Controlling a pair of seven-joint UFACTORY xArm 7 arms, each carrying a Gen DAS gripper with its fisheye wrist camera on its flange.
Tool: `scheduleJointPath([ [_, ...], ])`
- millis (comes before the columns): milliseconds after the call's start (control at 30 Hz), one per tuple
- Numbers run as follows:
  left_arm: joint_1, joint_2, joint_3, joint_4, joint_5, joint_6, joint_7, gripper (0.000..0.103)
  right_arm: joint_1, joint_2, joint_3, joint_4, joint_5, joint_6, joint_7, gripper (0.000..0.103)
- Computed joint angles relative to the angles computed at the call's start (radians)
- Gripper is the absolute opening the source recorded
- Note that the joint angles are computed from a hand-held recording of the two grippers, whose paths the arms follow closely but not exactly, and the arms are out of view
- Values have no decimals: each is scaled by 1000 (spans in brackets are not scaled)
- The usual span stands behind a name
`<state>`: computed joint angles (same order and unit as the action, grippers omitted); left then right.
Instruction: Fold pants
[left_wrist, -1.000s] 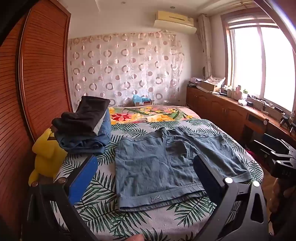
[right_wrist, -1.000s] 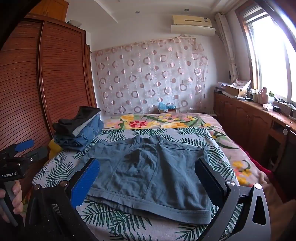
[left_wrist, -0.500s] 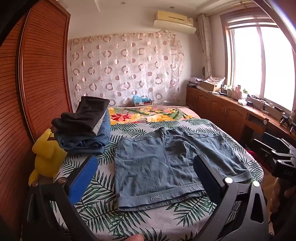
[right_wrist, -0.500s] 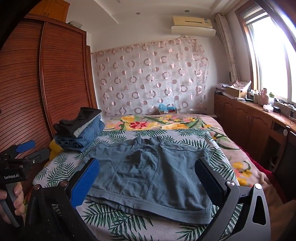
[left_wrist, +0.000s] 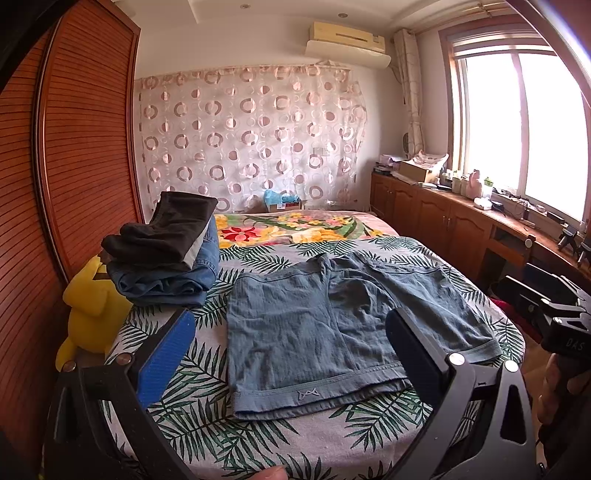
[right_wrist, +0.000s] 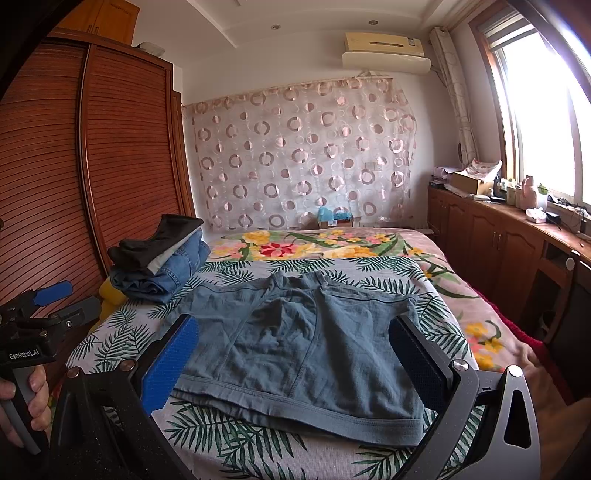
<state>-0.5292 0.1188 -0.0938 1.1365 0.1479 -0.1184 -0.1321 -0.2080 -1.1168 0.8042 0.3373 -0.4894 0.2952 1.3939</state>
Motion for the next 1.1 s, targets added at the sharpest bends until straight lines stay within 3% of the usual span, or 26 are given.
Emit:
scheduleJointPath([
  [100, -43, -1, 44, 0, 19, -2, -23, 103, -5, 4, 3, 5, -1, 0, 2, 103],
  [500, -53, 1, 57, -1, 32, -8, -37, 103, 1, -5, 2, -2, -3, -1, 8, 103],
  [567, -90, -3, 94, -5, 43, -11, -51, 103, -2, -5, 5, -2, -3, -2, 11, 103],
  [1100, -77, -1, 75, -6, 26, -21, -35, 103, 0, -9, 2, -7, -2, -6, 8, 103],
])
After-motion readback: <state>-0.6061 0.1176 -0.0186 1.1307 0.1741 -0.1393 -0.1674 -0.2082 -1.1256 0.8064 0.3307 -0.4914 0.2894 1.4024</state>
